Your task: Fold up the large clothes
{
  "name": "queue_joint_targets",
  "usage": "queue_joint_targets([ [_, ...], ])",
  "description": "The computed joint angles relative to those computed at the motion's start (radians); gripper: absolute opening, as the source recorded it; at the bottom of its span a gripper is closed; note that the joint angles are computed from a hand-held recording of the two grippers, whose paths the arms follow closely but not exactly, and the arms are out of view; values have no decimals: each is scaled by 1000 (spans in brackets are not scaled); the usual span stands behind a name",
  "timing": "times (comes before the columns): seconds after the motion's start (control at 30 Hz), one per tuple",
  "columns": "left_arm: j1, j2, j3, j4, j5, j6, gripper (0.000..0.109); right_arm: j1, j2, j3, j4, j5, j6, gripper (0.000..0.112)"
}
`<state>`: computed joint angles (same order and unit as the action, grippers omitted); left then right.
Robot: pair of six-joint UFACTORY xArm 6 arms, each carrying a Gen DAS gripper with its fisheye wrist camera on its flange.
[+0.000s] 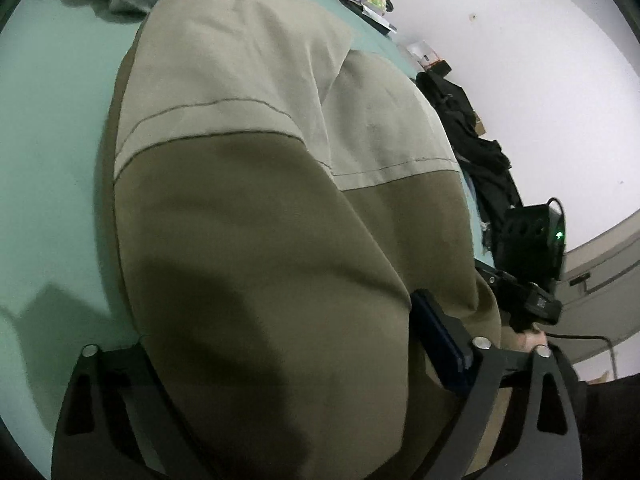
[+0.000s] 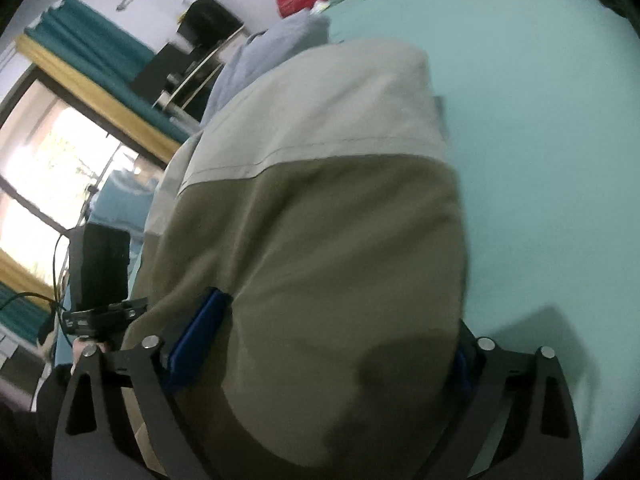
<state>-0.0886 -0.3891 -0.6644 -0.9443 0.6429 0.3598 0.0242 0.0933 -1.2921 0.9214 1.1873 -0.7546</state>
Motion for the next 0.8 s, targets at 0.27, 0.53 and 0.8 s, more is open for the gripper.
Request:
queue_joint_targets([
  [0.27,-84,-67,28,66,-95,-118,34,-23,-88,80,58,-4,-11,42],
  [0.53,-137,-187,48,152,-132,-244,26,-23,-273,171,84,-55,-109,33],
  [0.8,-165,-284,9,309,-150,-369,26,-18,-377,157,110,-76,-155,33],
])
